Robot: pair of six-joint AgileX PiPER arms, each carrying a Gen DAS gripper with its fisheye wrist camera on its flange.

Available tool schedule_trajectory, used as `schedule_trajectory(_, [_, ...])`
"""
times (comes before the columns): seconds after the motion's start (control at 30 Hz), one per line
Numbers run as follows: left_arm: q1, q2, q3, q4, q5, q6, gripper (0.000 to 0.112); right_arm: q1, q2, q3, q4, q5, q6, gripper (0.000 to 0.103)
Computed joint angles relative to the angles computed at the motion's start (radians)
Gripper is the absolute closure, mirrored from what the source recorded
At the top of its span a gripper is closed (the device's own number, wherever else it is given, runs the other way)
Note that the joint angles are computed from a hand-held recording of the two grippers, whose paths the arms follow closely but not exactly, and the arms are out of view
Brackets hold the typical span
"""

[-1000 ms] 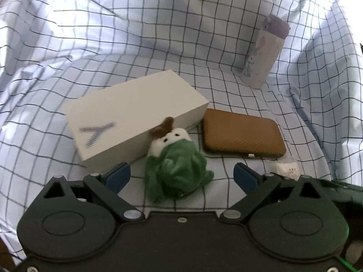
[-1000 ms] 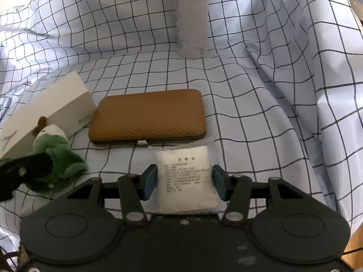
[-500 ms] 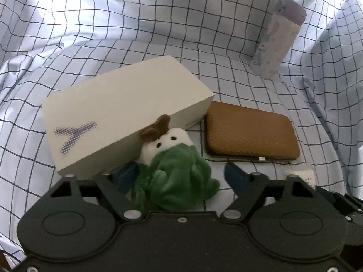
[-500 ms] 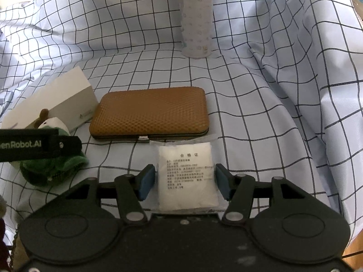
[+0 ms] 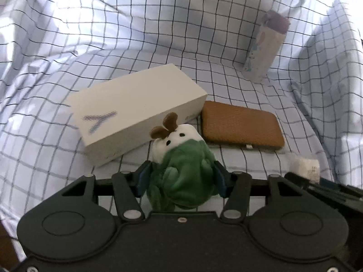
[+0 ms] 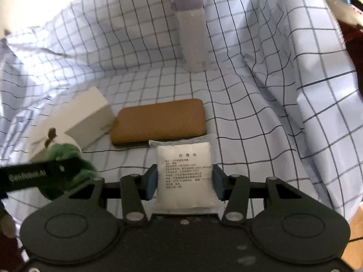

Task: Organize soft objects
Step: 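Carry the white packet and green plush in both tools back over the basket, then open both tools to drop the green plush and white packet into the basket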

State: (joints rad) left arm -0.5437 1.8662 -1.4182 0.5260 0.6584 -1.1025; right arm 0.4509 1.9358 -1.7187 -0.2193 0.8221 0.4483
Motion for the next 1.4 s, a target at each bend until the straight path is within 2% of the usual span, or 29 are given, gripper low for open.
schedule_trajectory(0.13, [-0.088, -0.066, 0.056, 0.095, 0.111, -0.114, 0.058, 0.035, -0.128, 0.135, -0.008, -0.050, 0.029, 0.054])
schedule_trajectory(0.43, [-0.304, -0.206, 0.210, 0.263, 0.295, -0.381, 0.058, 0.143, -0.400, 0.440, -0.089, -0.125, 0.157, 0.054])
schedule_trajectory(0.77, [-0.480, -0.271, 0.295, 0.335, 0.400, -0.565, 0.058, 0.243, -0.592, 0.620, -0.176, -0.119, 0.320, 0.054])
schedule_trajectory(0.9, [-0.528, -0.293, 0.330, 0.341, 0.414, -0.627, 0.058, 0.263, -0.630, 0.637, -0.185, -0.099, 0.354, 0.054])
schedule_trajectory(1.03, [-0.533, -0.322, 0.370, 0.320, 0.380, -0.654, 0.058, 0.294, -0.653, 0.650, -0.211, -0.073, 0.407, 0.054])
schedule_trajectory(1.2, [-0.519, -0.302, 0.377, 0.286, 0.367, -0.645, 0.058, 0.332, -0.634, 0.654, -0.238, -0.024, 0.452, 0.054])
schedule_trajectory(1.4, [-0.518, -0.285, 0.390, 0.281, 0.339, -0.644, 0.058, 0.304, -0.617, 0.652, -0.200, 0.010, 0.439, 0.054])
